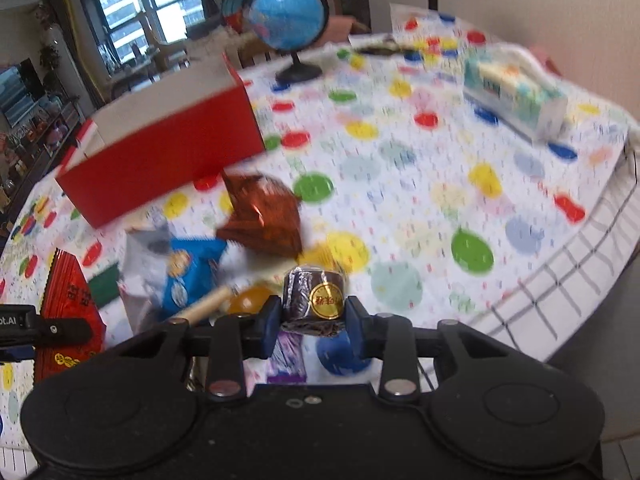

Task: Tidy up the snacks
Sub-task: 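Carry both snacks over the red box and release them inside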

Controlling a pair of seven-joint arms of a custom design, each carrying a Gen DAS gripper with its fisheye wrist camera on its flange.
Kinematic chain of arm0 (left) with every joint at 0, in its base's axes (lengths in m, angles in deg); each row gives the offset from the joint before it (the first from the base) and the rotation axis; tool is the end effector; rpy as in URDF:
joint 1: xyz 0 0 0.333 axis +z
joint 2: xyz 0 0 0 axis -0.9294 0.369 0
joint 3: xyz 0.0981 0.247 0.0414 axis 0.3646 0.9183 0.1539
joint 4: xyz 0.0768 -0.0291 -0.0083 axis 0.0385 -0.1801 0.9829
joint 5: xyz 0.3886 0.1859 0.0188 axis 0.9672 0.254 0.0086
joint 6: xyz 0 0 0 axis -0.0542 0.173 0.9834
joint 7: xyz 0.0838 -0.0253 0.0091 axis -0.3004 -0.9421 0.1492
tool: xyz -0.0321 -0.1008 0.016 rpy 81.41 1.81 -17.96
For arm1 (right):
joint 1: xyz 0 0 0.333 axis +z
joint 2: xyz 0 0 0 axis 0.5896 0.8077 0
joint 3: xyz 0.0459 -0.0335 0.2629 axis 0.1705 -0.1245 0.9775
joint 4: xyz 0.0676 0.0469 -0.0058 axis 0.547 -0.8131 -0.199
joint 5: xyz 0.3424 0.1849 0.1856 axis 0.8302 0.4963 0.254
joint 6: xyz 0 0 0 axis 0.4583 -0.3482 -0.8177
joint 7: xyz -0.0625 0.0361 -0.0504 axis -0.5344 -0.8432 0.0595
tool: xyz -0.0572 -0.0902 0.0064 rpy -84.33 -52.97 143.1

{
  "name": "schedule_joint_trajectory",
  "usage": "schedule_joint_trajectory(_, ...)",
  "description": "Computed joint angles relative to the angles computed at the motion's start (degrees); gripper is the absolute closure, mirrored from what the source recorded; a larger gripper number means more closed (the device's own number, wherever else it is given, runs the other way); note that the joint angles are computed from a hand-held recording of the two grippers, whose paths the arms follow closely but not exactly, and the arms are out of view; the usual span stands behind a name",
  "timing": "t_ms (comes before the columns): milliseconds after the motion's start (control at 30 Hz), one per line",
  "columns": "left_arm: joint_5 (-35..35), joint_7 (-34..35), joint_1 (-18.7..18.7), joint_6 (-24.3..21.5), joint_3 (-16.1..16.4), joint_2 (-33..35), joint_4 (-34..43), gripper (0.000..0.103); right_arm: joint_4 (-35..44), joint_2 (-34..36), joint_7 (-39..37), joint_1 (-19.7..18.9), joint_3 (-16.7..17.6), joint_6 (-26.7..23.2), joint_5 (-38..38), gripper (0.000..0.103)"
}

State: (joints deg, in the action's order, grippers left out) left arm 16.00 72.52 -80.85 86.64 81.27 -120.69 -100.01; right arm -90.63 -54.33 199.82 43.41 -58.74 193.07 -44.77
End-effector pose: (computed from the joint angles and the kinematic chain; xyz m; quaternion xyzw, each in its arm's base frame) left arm 0.4265 -0.1148 0.4440 -0.7576 0.5981 -0.2440 0.0934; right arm 0.4079 0.1296 0.4257 -0.6398 0.6817 -0.2062 0.2886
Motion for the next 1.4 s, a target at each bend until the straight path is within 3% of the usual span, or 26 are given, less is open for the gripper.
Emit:
schedule_joint_trajectory(400, 2.49, 3.01, 2.3, 2.51, 1.19, -2.76, 1.32, 0.046, 6.0, 3.57, 1.27, 0.36, 3.04, 5.0, -1.35, 0.07)
schedule_joint_trajectory(700, 3.17, 4.53, 3.91, 4.08, 1.88, -0.31, 5.69, 0.046, 15.08, 11.42, -4.35, 3.66, 0.9, 7.05, -0.38, 0.07)
schedule_joint_trajectory(967, 4.09, 4.33, 6.28, 4.52, 1.08, 7.53, 13.28, 0.046, 25.97, 22.22, -12.3, 6.76, -2.32, 8.41, 1.64, 0.07)
schedule_joint_trajectory(1167, 7.96, 1.9, 9.19, 4.31, -1.27, 16.9, 22.55, 0.046, 36.25, 31.79, -23.53, 11.26, -7.06, 6.84, 9.52, 0.07)
schedule_joint_trajectory(1400, 13.36, -0.81, 11.24, 3.68, -3.18, 29.26, 35.22, 0.046, 48.36, 42.22, -32.66, 10.62, -7.72, 2.46, 15.15, 0.07)
